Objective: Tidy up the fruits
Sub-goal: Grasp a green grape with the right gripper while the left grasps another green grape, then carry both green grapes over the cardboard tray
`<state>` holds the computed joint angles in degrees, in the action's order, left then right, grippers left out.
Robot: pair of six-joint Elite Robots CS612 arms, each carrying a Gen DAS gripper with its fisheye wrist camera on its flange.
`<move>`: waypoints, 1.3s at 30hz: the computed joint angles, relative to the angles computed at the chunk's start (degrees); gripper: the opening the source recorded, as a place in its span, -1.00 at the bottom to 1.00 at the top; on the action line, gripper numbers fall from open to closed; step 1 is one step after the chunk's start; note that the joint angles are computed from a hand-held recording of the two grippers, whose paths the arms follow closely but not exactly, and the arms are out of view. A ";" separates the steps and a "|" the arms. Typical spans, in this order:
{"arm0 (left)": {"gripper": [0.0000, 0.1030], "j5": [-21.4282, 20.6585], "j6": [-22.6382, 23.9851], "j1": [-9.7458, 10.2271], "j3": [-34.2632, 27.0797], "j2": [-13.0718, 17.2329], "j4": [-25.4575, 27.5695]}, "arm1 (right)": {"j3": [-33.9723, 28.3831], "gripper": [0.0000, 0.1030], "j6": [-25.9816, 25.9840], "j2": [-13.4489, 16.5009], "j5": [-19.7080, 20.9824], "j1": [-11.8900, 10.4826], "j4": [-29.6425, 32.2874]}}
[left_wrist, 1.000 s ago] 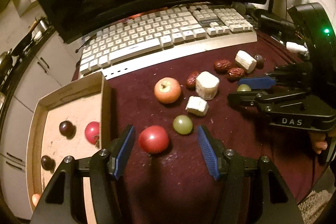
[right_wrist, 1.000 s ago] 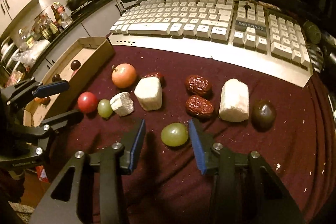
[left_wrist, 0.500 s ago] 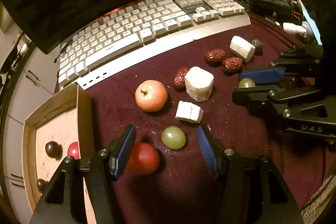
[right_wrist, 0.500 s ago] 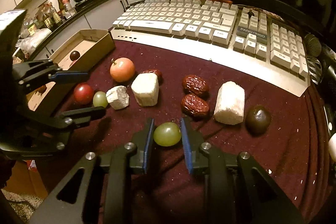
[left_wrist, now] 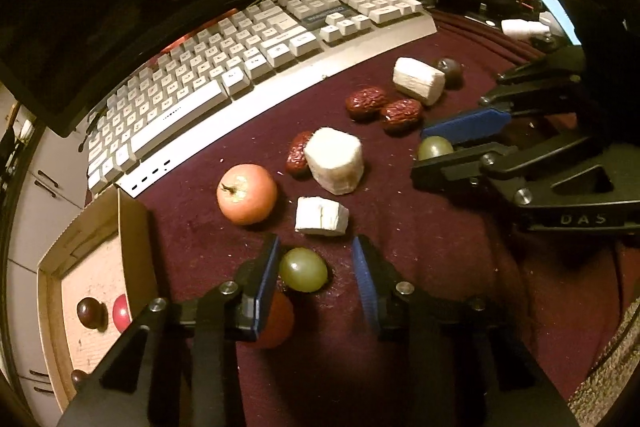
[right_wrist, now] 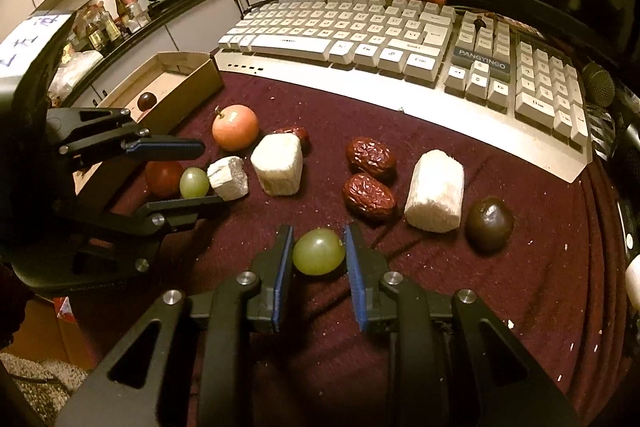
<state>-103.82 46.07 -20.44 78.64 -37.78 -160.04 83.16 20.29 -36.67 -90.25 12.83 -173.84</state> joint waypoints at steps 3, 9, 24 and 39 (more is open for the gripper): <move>-0.32 -1.04 -1.94 0.30 -0.89 0.17 2.19 | -0.06 -0.45 -0.93 0.01 -0.63 0.20 0.17; -0.42 -2.31 -4.91 0.79 -0.42 -0.09 2.77 | -0.34 -0.45 -2.63 0.19 -1.98 0.52 0.24; -0.57 -4.26 -12.84 1.35 0.10 -0.04 0.88 | 0.89 -0.48 -0.15 -0.01 0.89 -0.15 -3.90; -0.57 -13.59 -22.19 6.38 5.88 -3.81 -11.22 | 0.59 -0.48 2.14 -0.05 -0.26 0.48 -6.89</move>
